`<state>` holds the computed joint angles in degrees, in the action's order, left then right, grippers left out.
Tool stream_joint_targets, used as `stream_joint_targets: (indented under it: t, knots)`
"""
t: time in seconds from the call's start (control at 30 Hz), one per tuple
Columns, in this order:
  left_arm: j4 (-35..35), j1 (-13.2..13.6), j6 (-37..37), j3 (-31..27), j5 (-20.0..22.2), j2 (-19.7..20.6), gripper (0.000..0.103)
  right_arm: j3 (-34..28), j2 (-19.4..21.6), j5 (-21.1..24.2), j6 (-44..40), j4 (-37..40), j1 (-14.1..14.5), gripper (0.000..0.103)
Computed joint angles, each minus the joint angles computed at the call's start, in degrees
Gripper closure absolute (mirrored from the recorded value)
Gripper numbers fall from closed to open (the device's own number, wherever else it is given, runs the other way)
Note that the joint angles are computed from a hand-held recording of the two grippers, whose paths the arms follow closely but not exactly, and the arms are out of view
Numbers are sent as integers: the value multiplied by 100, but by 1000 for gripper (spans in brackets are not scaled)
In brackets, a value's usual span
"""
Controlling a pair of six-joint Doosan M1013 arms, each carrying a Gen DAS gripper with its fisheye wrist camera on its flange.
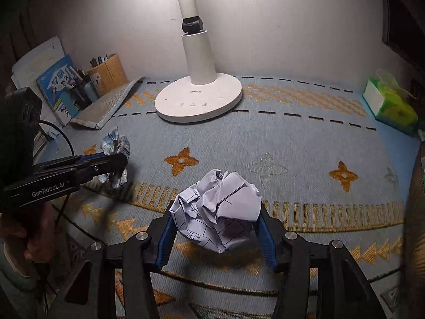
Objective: Organize objects
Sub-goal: 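Grasp the plaid bow clip with the left tool while the right tool grasps the last paper ball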
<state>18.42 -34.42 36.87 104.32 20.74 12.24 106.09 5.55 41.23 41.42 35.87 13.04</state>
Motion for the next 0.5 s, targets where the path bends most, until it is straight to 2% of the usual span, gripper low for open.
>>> stream_joint_targets:
  t: [0.17,0.23,0.33,0.47,0.5]
  knots:
    - [180,-536,-384,103,412,-65,81,700,-568,-298,-349,-204,-178,49]
    - [815,-789,-1003,175,569,-124,81,911,-736,-364,-553,-167,-260,49]
    - [623,-922,-1115,298,385,-215,81,1110,-872,-485,-671,-259,-331,48]
    - [1973,-1274,-2322,324,855,-207,81,1232,-901,-511,-773,-125,-414,47]
    - [2176,-1315,-2521,338,888,-204,81,1234,-893,-460,-799,-34,-452,43]
